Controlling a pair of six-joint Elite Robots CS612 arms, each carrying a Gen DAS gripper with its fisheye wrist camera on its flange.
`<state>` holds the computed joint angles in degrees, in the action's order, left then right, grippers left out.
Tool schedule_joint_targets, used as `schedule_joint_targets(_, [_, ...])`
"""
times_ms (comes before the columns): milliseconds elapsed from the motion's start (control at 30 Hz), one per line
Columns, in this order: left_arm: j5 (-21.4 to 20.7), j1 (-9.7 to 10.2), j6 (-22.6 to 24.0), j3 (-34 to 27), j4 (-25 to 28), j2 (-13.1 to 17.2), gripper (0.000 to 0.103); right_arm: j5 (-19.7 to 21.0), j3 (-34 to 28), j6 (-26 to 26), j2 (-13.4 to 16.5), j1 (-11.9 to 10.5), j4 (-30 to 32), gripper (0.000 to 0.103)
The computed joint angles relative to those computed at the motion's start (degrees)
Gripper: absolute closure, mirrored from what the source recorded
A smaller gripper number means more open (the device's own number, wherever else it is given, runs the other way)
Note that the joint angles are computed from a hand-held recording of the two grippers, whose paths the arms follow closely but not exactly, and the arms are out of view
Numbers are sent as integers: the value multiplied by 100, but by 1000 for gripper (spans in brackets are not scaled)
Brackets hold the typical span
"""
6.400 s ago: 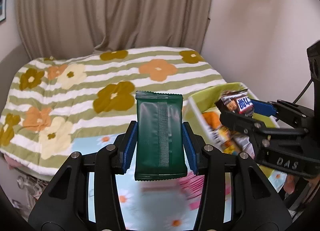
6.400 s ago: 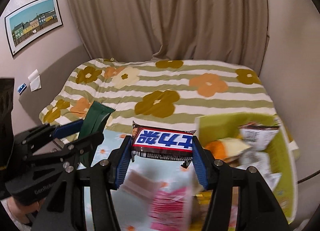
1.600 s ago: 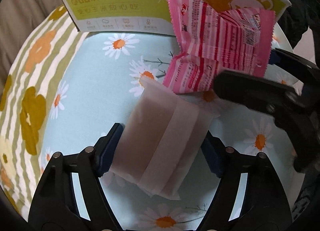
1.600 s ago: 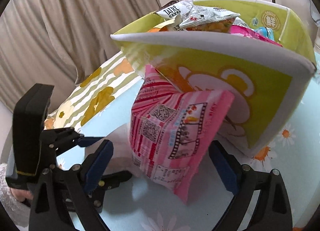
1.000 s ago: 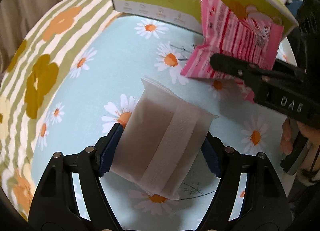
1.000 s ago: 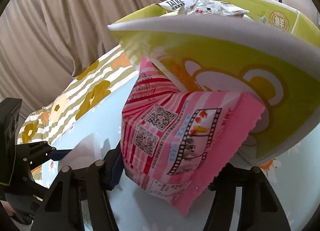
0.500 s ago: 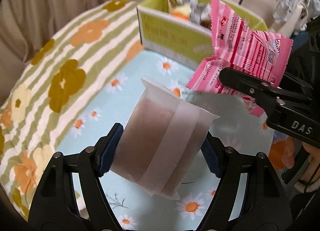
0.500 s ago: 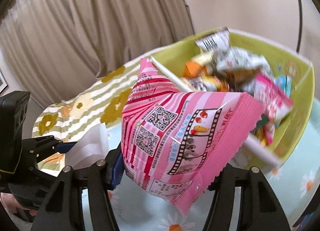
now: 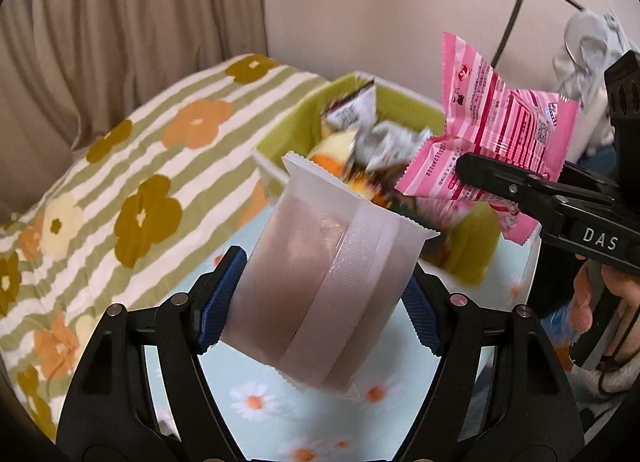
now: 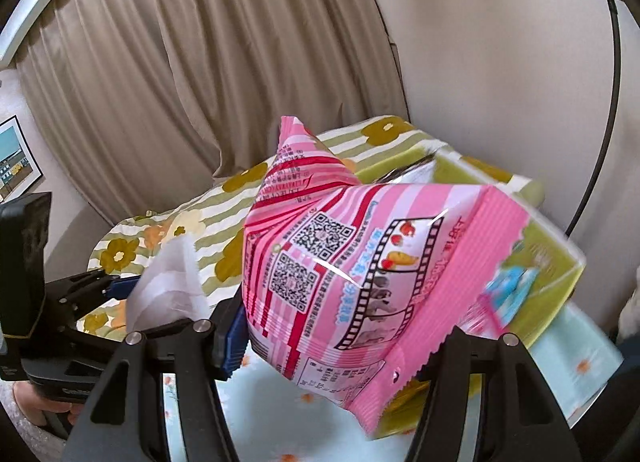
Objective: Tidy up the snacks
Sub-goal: 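Lift both packets over the yellow box and open both tools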
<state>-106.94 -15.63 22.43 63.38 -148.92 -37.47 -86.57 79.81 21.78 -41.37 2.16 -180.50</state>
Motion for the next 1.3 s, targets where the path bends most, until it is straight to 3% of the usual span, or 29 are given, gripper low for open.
schedule_joint_targets(167, [216,-322,-936,-88,-20,57,30,260,174,-855,-142,-354,-153,46])
schedule_joint_targets(300, [517,-566,-1463,-220,70,189,30,875,119,-1275,-119,-682,126,46])
schedule_joint_targets(567, [954,-840,-2169,-494,533,421,30,1365,-171,-1718,60,-932,826,46])
schedule_joint_targets(767, [1136,-898,-2296,-766,968,632,29,1488,-288,-1804,154,-953,1127,46])
schedule_joint_targets(833, [1154,-914,-2224,-848,1175,669,17,1623,-327,-1741,168,-999,1249,46])
schedule_joint_targets(867, [1196,-922,-2195,-870,1226,682,2,1679,-353,-1736,173,-1012,1338,46])
schedule_joint_targets(900, [1252,-930,-2188,-847,1196,674,0,1715,-337,-1760,159,-1035,1377,46])
schedule_joint_targets(1033, [1192,-900,-2263,-680,1111,584,0,1822,-321,-1932,119,-1074,1620,46])
schedule_joint_targets(1167, [1559,-918,-2261,-357,831,406,0,2011,-395,-2100,138,-1064,1983,46])
schedule_joint_targets(1300, [1586,-880,-2407,-221,650,324,0,2243,-482,-2388,176,-1056,2429,45])
